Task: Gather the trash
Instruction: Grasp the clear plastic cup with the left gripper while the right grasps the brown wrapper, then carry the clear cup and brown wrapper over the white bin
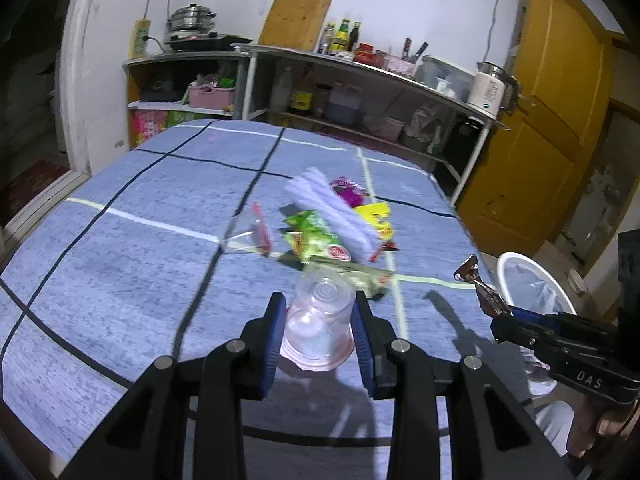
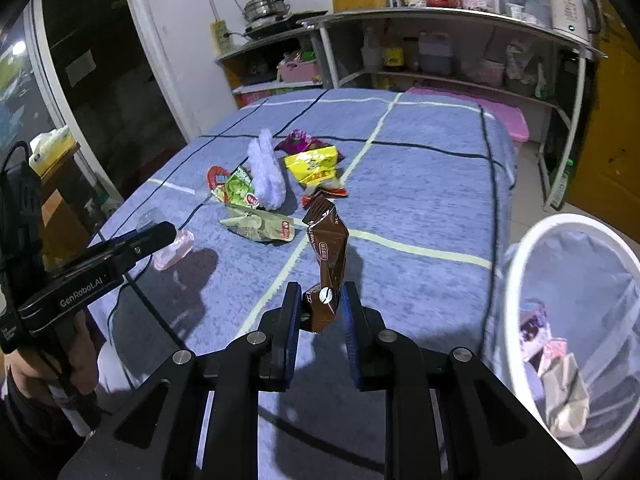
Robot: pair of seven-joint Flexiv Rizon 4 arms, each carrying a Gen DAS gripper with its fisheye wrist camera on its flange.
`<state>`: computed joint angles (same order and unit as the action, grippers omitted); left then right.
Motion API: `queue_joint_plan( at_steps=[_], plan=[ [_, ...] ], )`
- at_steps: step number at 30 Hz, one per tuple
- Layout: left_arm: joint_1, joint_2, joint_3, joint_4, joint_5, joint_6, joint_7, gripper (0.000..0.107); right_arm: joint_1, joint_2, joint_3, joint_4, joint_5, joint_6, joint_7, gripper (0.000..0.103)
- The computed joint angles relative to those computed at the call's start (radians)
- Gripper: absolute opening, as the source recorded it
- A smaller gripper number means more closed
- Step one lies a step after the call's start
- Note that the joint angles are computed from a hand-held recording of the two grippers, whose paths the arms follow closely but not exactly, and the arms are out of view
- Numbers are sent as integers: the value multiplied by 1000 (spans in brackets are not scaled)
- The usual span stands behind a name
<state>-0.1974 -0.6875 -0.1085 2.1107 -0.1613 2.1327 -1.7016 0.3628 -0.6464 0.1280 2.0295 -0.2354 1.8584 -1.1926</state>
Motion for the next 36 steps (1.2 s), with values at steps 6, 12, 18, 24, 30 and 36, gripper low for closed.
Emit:
queue_joint_plan(
  at_steps=[6, 12, 18, 24, 30, 36],
  plan=[
    [-21, 7, -20, -12, 19, -10, 10, 34, 32, 43, -43, 65, 49, 47, -8, 21],
    [-41, 9, -42, -36, 40, -35, 26, 34, 46, 78, -73, 121, 100, 86, -21, 21],
    [-61, 13, -57, -60, 57, -60, 46, 34, 45, 107, -85, 166, 143, 117, -37, 21],
    [-82, 7, -70, -87, 64, -81, 64, 34, 34, 125, -90, 202, 177, 147, -50, 21],
    [-89, -12, -98, -132, 80, -114, 82, 34, 31, 143, -108, 233, 217, 162, -63, 21],
    [-90, -38, -134, -191, 102, -153, 107, 34, 11, 156, -118, 256, 246, 170, -69, 21]
  ],
)
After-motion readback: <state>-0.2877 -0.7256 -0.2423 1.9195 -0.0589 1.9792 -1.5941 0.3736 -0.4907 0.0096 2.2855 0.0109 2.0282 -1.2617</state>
